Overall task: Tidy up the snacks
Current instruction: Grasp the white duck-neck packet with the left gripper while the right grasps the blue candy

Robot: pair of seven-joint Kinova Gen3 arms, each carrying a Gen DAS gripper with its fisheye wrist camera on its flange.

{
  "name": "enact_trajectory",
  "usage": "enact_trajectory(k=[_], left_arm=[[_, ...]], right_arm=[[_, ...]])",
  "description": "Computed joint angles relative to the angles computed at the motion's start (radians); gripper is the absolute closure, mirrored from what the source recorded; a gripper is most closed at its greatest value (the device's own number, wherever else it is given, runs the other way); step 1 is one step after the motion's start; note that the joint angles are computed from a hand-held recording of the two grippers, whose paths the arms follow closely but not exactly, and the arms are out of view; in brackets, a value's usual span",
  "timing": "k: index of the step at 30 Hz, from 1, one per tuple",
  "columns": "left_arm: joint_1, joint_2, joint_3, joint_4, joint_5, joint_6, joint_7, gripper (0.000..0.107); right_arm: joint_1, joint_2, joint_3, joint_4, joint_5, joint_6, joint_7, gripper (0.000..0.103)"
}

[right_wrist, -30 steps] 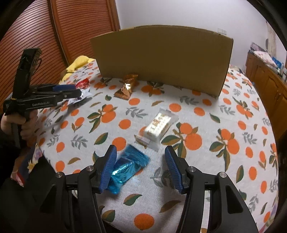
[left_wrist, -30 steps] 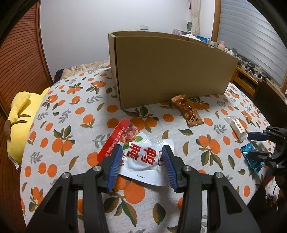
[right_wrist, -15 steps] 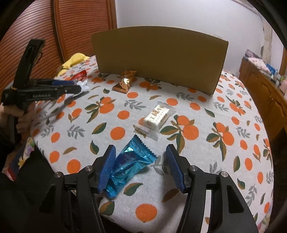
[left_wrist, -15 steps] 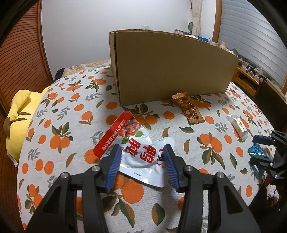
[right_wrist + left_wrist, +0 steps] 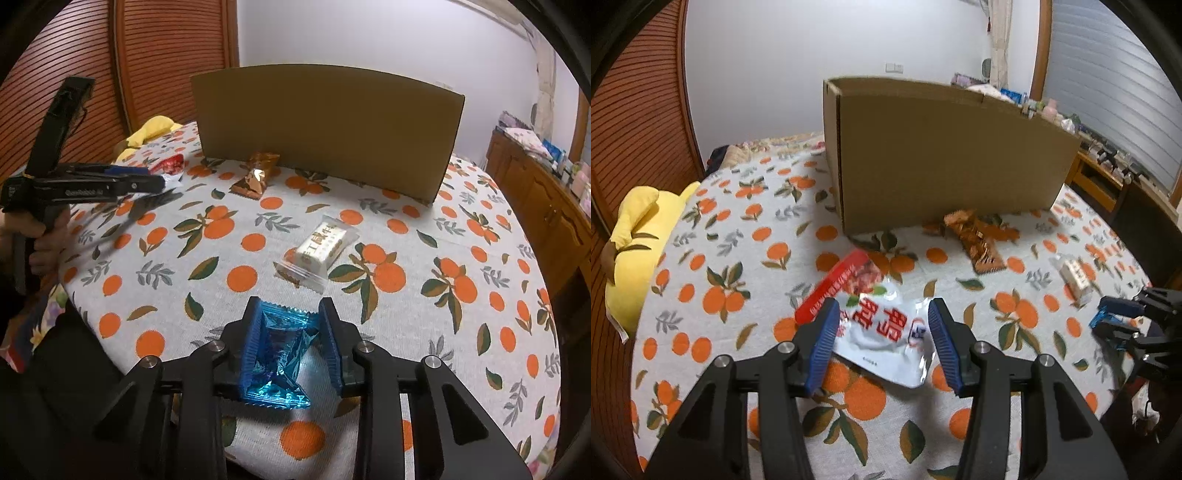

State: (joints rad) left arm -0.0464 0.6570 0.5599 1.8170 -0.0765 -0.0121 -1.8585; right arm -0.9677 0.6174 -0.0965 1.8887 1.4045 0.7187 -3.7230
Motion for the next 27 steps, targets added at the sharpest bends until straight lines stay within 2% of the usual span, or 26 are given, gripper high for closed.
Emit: enact_trajectory(k=[3,8,12,13,15,21,24,27], left_arm=[[-0.002,0.001,0.0,-0.014,-0.006,0.004,-0.001,0.056],[0.013,0.043,-0.019,-0.111,0.02,0.124,-0.036,0.055],[0.032,0.051,-0.045,-0.123,0.073,0.128,-0.074,0.048],[0.049,0.049,-0.066,-0.123,0.081,0.124,-0.075,0.039],[0.08,0.049,-0.103,-0.125,0.079,0.12,-0.068,0.033],[0.05,0.078,-0.073,-0.177,0.145,0.193,-0.12,0.029],[0.096,0.074,-0.121,-0.193,0.162,0.205,-0.132,0.024],[0.146,0.067,-0.17,-0.203,0.175,0.211,-0.129,0.023]], right_arm=[[0.004,-0.003,0.001,0.007,0.003,-0.001,-0.01,0.073],[0.009,-0.005,-0.002,0.017,0.019,-0.003,-0.03,0.073],[0.013,-0.005,-0.009,0.019,0.025,0.002,-0.035,0.072],[0.014,-0.005,-0.01,0.019,0.026,0.002,-0.035,0.072],[0.016,-0.005,-0.012,0.02,0.031,0.001,-0.04,0.072],[0.023,-0.006,-0.019,0.026,0.043,-0.001,-0.047,0.072],[0.024,-0.005,-0.021,0.024,0.041,0.002,-0.044,0.072],[0.024,-0.005,-0.021,0.024,0.043,0.004,-0.044,0.072]])
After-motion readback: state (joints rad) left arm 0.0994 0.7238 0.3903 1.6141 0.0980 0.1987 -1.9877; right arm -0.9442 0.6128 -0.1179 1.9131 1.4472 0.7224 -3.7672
